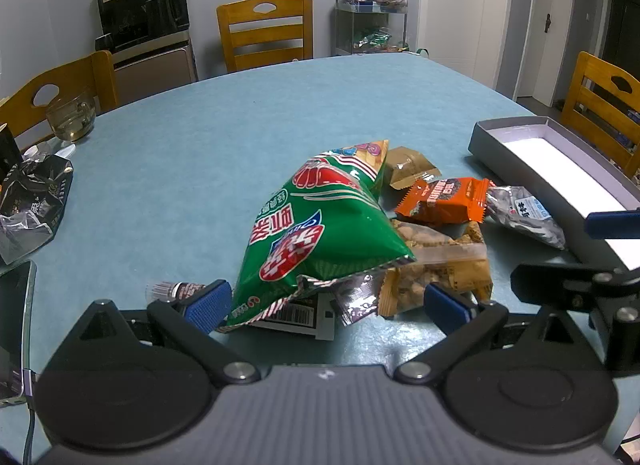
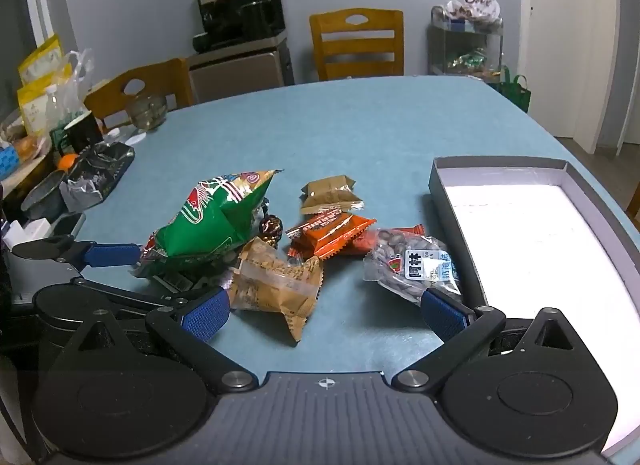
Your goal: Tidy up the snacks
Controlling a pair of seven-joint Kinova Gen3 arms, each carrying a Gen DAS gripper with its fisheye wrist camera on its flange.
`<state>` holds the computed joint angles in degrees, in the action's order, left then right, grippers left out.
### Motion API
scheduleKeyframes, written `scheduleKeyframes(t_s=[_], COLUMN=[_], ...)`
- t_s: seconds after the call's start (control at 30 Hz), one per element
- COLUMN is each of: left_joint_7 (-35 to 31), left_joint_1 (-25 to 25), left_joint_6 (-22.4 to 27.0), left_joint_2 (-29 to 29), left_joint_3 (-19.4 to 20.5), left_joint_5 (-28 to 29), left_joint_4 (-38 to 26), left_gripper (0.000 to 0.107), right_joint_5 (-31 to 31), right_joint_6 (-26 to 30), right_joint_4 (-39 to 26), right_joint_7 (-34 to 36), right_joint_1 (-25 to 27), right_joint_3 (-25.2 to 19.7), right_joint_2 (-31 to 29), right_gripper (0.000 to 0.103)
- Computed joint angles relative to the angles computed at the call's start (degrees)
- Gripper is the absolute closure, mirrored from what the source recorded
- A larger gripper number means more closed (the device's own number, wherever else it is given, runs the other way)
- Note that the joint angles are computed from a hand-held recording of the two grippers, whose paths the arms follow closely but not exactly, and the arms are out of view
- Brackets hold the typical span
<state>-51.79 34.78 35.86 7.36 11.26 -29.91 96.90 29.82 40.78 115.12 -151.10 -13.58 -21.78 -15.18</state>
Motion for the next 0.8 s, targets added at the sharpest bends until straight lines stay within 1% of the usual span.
scheduleKeyframes(t_s=[0.03, 0.1, 0.27, 0.4, 0.8], left_joint_7=[-0.7, -0.7, -1.0, -3.0, -3.2], left_joint_1=[0.5, -0.3, -0.3, -0.9, -0.9], left_joint_6=[0.0, -0.1, 0.1, 0.3, 0.4], left_joint_2=[-0.1, -0.2, -0.1, -0.3, -0.3], left_joint_3=[-0.7, 0.1, 0.2, 0.4, 0.3], left_joint_5=[0.6, 0.6, 0.9, 3.0, 3.2], left_joint_4=[0.0, 0.1, -0.1, -0.4, -0.5], left_gripper=[0.004, 0.004, 0.004, 0.004, 0.004], right_joint_5=[0.0, 0.0, -0.3, -0.7, -0.9], right_joint_6=[0.0, 0.1, 0.1, 0.3, 0.3], right_joint_4=[0.0, 0.0, -0.3, -0.5, -0.7], right_joint_7=[0.0, 0.0, 0.2, 0.8, 1.2], right_joint_1=[0.0, -0.1, -0.3, -0.7, -0.7], right_joint_3=[0.0, 0.0, 0.3, 0.7, 0.9], right_joint_2=[0.0, 0.0, 0.4, 0.5, 0.7], right_gripper=[0.0, 0.0, 0.0, 0.0, 0.0])
